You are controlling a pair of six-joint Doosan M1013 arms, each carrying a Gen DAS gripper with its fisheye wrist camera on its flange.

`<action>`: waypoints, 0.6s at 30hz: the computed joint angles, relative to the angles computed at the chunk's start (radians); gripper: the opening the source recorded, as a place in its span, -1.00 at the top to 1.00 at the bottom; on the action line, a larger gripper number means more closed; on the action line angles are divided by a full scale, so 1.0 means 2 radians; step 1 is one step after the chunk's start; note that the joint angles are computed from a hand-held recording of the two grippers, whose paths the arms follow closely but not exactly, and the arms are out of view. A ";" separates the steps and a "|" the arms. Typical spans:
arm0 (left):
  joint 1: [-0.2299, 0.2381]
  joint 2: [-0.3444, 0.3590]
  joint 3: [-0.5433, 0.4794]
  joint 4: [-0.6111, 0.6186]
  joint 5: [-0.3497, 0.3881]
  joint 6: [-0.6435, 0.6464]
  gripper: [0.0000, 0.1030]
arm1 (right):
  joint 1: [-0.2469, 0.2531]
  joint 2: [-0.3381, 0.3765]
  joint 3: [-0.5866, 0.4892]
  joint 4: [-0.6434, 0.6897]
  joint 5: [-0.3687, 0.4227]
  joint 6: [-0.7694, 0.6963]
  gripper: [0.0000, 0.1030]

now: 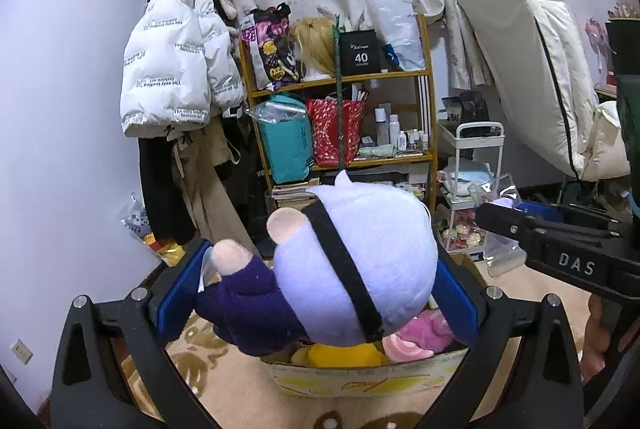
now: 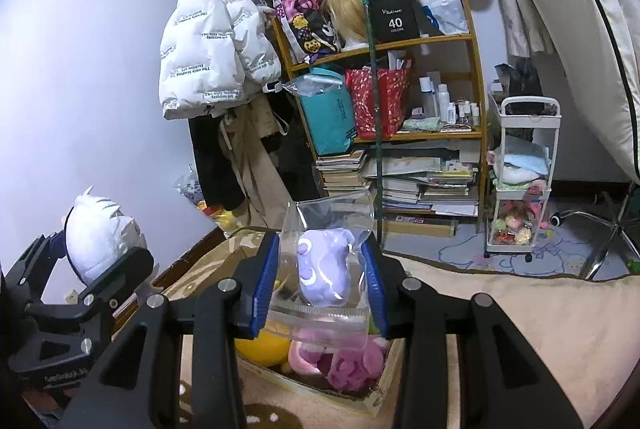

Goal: Organize soft objects
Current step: 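Lift the purple doll and clear bag and carry both over the box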

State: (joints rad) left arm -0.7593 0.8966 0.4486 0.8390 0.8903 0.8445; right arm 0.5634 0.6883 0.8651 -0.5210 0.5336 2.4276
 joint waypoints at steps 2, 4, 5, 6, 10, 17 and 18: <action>0.002 0.007 -0.009 -0.010 0.005 0.005 -0.94 | -0.002 0.004 -0.003 0.012 0.003 -0.011 0.17; 0.005 0.014 -0.018 -0.018 0.010 0.010 -0.94 | -0.002 0.008 -0.005 0.014 0.006 -0.015 0.17; 0.006 0.016 -0.019 -0.021 0.012 0.011 -0.94 | -0.003 0.010 -0.007 0.017 0.008 -0.018 0.17; 0.007 0.019 -0.023 -0.024 0.016 0.013 -0.94 | -0.003 0.011 -0.008 0.019 0.010 -0.020 0.16; 0.013 0.039 -0.050 -0.051 0.038 0.035 -0.94 | -0.006 0.019 -0.014 0.033 0.014 -0.026 0.16; 0.021 0.072 -0.098 -0.094 0.080 0.063 -0.95 | -0.010 0.035 -0.026 0.074 0.032 -0.061 0.14; 0.021 0.073 -0.098 -0.096 0.081 0.064 -0.95 | -0.010 0.037 -0.028 0.079 0.035 -0.066 0.14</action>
State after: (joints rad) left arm -0.7172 1.0422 0.2527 0.6475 1.0530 0.9721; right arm 0.5428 0.7616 0.8085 -0.3626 0.6029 2.2959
